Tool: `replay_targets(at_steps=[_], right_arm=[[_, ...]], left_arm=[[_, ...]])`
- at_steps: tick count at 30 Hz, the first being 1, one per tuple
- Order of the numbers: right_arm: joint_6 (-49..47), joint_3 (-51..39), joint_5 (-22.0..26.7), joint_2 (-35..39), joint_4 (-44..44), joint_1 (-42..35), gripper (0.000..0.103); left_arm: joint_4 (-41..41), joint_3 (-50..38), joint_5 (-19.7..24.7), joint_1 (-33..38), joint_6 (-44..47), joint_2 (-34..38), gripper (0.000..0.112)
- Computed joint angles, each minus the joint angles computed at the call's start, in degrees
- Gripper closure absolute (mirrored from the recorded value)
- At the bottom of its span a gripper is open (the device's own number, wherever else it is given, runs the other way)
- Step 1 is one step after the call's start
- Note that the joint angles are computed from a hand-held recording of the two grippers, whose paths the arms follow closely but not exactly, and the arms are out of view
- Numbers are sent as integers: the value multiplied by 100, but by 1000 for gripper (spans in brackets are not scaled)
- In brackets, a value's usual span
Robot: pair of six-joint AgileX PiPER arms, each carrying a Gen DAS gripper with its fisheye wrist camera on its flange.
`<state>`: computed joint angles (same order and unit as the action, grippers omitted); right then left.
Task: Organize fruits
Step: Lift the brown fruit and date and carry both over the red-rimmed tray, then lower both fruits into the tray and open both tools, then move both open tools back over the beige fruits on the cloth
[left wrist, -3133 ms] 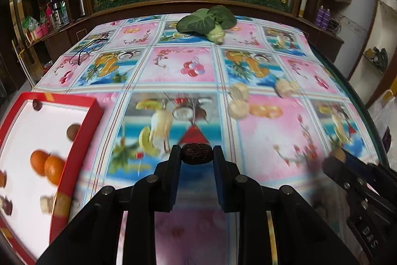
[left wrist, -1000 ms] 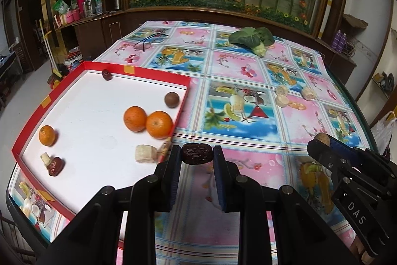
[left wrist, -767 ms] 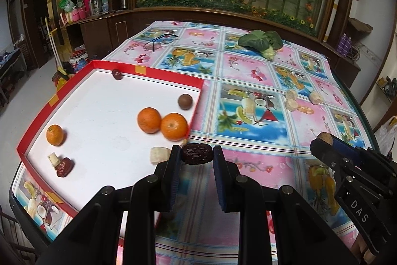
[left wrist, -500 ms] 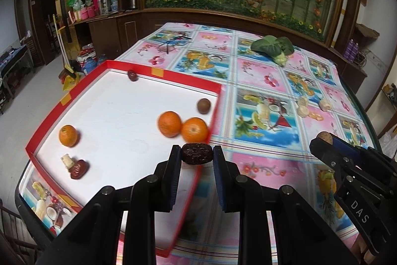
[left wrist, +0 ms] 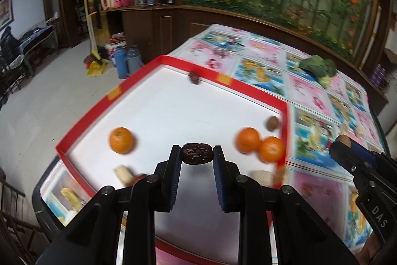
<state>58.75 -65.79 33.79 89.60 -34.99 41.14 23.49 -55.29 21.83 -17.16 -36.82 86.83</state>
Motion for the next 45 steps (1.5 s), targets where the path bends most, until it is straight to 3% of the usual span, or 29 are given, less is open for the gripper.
replay_targets(at_steps=[10, 14, 21, 22, 23, 24, 26, 31, 38, 42, 45], right_arm=[[-1584, -1713, -146, 1402, 1271, -309, 79], [-2443, -2436, -20, 1982, 2186, -583, 79], [-2974, -3165, 347, 2666, 2694, -637, 79], [-3046, -3287, 440, 2754, 2734, -634, 79], [-3113, -3487, 601, 2880, 2777, -622, 79], [-3196, -3698, 786, 3005, 2848, -618, 72], [-3251, -3876, 987, 3094, 2886, -599, 47], [-2979, -3277, 649, 2631, 2759, -667, 44], [-1500, -1380, 7, 908, 1251, -706, 39], [-70, 4, 129, -273, -231, -825, 24], [341, 963, 289, -1056, -661, -1217, 24]], left_arm=[[221, -574, 271, 319, -184, 584, 88], [369, -755, 377, 423, -364, 732, 88], [-196, -1041, 513, 663, 96, 920, 87], [-272, -1089, 538, 676, 163, 947, 83], [-290, -1146, 622, 663, 190, 980, 65], [-264, -1166, 679, 642, 131, 992, 45], [87, -1097, 739, 599, -283, 924, 35], [-250, -823, 563, 728, 35, 602, 33], [1356, -196, 352, 576, -1581, -147, 32], [2472, -122, 530, 263, -2744, -207, 31], [2686, -155, 583, -27, -3040, -156, 31]])
